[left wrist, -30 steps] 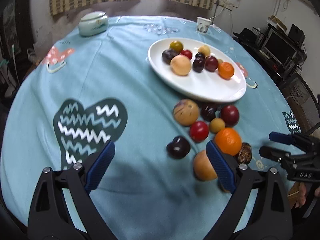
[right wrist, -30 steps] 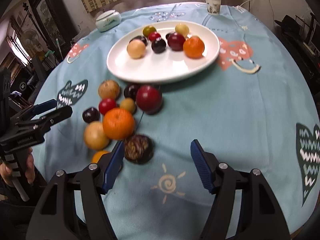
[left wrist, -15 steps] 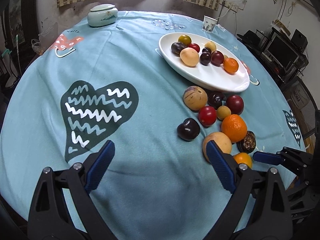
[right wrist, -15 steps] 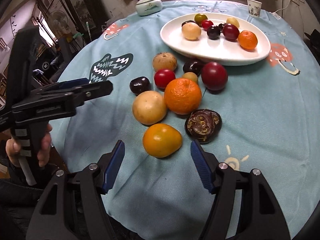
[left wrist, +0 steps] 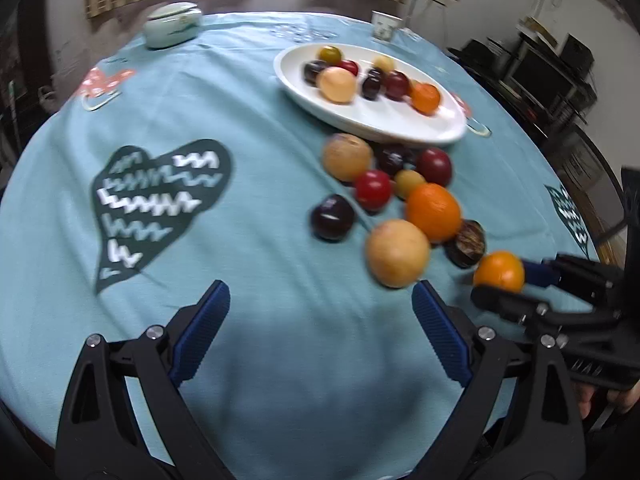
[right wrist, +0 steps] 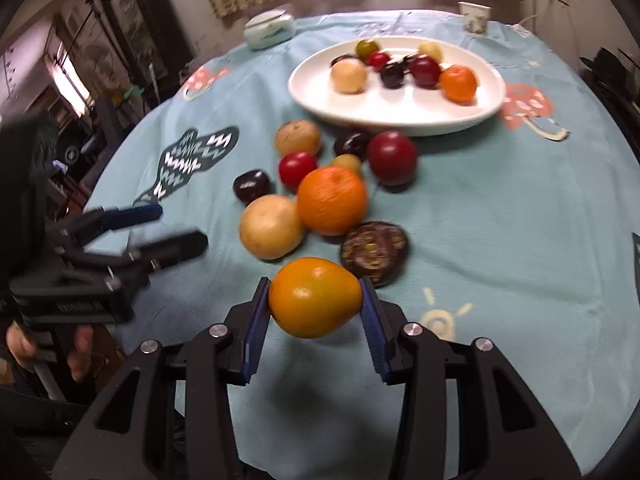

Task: Organize fruits
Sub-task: 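Grasp the orange-yellow pear-shaped fruit with the right gripper while the left grasps a pale grapefruit, then carry both fruits over the white plate and open both grippers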

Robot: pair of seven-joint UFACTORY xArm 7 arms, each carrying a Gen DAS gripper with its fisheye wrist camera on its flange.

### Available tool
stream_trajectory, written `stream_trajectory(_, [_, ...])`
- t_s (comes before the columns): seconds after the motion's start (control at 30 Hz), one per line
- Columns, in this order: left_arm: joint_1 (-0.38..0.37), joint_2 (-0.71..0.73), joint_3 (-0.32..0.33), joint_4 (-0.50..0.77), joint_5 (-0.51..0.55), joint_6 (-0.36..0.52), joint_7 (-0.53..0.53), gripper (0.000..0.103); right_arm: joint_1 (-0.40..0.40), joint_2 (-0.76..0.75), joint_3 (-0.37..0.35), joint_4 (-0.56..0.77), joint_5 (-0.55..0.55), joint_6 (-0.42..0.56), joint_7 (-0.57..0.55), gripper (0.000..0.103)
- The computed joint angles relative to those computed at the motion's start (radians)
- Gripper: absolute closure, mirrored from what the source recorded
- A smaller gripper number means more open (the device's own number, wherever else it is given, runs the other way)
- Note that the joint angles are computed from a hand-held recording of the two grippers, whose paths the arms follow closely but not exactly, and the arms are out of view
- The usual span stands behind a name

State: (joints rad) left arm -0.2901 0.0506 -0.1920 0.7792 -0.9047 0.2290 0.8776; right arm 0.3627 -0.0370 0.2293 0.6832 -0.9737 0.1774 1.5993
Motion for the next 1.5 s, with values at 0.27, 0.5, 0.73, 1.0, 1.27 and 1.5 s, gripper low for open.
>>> stream_trajectory(0.27, [-0.041,0.093,-0.062,0.036,0.071,-0.101,-0.039,0.012,-0.114,-0.168,0.044,-0.159,-0.035,-0.061,0.132,0.059])
stream_trajectory(0.5, [-0.019,0.165,-0.119,0.055,0.197,-0.22,-0.132,0.047,-0.213,-0.234,0.119,-0.223,0.011,-0.111,0.126,0.059])
stream_trajectory(0.73, [0.15,0.128,-0.281,0.042,0.078,-0.157,-0.019,0.057,-0.292,-0.227,0.209,-0.218,0.081,-0.138,0.061,0.059])
stream_trajectory(1.0, [0.111,0.053,-0.222,0.027,-0.093,-0.101,0.121,0.057,-0.356,-0.196,0.297,-0.186,0.162,-0.134,-0.017,0.059])
stream_trajectory(1.27, [0.041,0.004,-0.129,0.027,-0.188,-0.063,0.21,0.057,-0.381,-0.162,0.314,-0.163,0.147,-0.136,-0.013,0.059])
stream_trajectory(1.5, [-0.016,0.028,-0.043,0.085,-0.106,-0.051,0.143,0.057,-0.317,-0.124,0.224,-0.122,0.146,-0.115,-0.069,0.059])
